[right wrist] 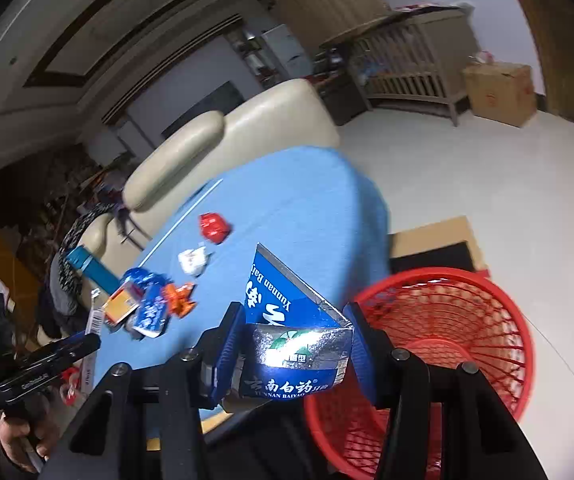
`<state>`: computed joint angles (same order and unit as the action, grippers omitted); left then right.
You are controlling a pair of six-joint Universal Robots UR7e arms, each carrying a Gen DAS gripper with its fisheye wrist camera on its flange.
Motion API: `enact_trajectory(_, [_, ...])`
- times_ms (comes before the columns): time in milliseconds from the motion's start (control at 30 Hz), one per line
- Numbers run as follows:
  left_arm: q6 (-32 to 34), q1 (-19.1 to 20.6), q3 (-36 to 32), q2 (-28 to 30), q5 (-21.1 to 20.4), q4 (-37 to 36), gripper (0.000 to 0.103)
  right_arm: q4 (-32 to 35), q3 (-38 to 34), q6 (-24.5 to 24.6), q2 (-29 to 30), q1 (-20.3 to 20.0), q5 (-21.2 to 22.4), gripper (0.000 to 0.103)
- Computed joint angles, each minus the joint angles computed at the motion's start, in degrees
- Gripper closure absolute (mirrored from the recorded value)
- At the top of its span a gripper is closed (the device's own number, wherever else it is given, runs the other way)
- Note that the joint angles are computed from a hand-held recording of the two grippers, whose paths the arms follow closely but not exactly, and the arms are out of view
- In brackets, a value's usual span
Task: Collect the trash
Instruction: 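Carry both items to the red basket while the right tool releases the blue packaging inside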
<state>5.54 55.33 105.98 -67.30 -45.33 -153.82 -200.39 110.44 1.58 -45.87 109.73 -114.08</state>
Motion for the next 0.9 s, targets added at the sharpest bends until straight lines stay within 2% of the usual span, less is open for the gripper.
enact_trajectory(333, [1.1,-2.6,-3.1,7.0,-2.5,2.0,0.052,-6.9,6.7,1.5,-3.4,-4.7,-4.4,0.050])
enact_trajectory(500, [0.8,-3.7,-5.0,10.8,-4.4,3.6,0.052,-9.0,9.0,1.6,-4.2,-6.6,-5.3,0.050])
enact_trajectory(700, [0.3,-4.7,-6.7,14.4,-6.2,5.4,0.052,-9.4,9.6,1.1,-4.0,-7.9,-6.9,0.050])
enact_trajectory(900, [0.1,-5.0,-7.2,15.6,-7.0,6.4,0.052,-7.4,8.7,0.5,-2.9,-8.7,-7.9,0.050])
